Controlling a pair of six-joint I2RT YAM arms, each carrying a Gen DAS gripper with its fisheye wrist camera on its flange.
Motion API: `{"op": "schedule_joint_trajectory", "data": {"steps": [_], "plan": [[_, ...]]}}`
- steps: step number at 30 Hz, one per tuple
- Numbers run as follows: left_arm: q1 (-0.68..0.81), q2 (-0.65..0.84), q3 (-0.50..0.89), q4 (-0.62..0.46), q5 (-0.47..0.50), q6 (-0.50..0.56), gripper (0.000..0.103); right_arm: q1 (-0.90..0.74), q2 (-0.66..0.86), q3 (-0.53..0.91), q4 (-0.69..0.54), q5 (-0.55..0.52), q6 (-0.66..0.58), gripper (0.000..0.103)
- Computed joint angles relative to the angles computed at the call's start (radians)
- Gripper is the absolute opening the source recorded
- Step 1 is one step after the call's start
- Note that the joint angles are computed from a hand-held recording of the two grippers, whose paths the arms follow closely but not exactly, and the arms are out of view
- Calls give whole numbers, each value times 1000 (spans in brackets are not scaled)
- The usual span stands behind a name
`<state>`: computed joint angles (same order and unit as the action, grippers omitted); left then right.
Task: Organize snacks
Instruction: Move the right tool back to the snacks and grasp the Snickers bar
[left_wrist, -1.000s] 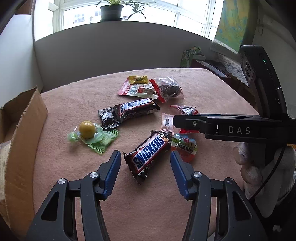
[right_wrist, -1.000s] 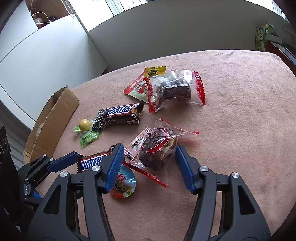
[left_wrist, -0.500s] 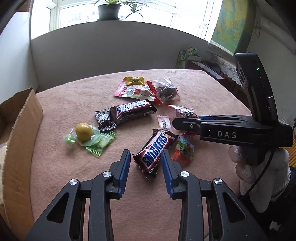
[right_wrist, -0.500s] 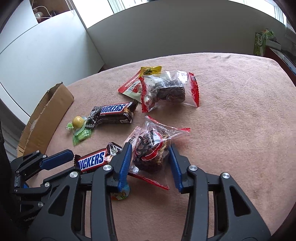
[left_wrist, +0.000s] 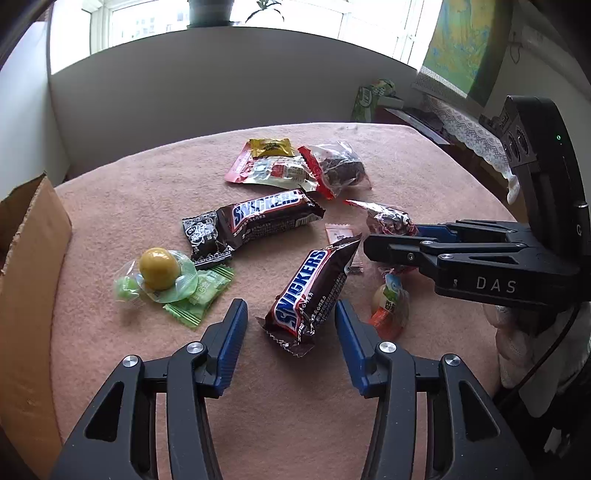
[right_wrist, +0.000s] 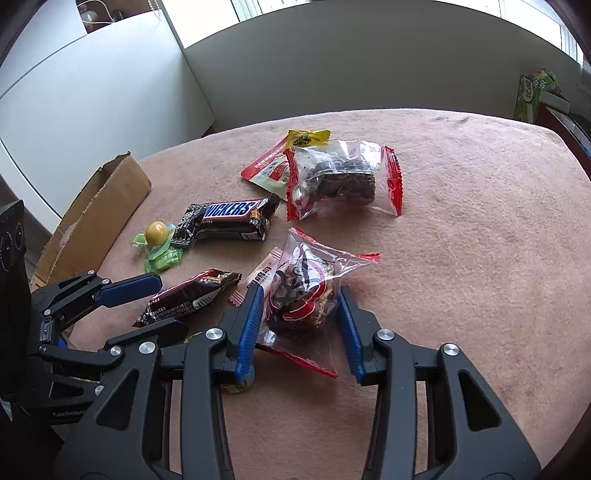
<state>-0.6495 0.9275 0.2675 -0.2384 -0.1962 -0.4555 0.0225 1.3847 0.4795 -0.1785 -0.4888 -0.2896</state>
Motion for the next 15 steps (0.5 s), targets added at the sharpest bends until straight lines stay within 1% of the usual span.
{"op": "schedule_joint_trajectory", "data": {"steps": [1,2,7,12,15], "plan": [[-6,-3,1,-1,-8,-1,57,0,0,0,0,1,-1,42],[-8,2,2,6,-10,3,60,-1,0,0,-1,0,-2,42],[9,23,15,20,-1,21,61,-2,3,1,1,-2,-1,42],[6,102,30,60,28,48,61,-5,7,4,-1,-6,1,42],[23,115,30,71,54,57,60,-1,5,2,4,-1,5,41]]}}
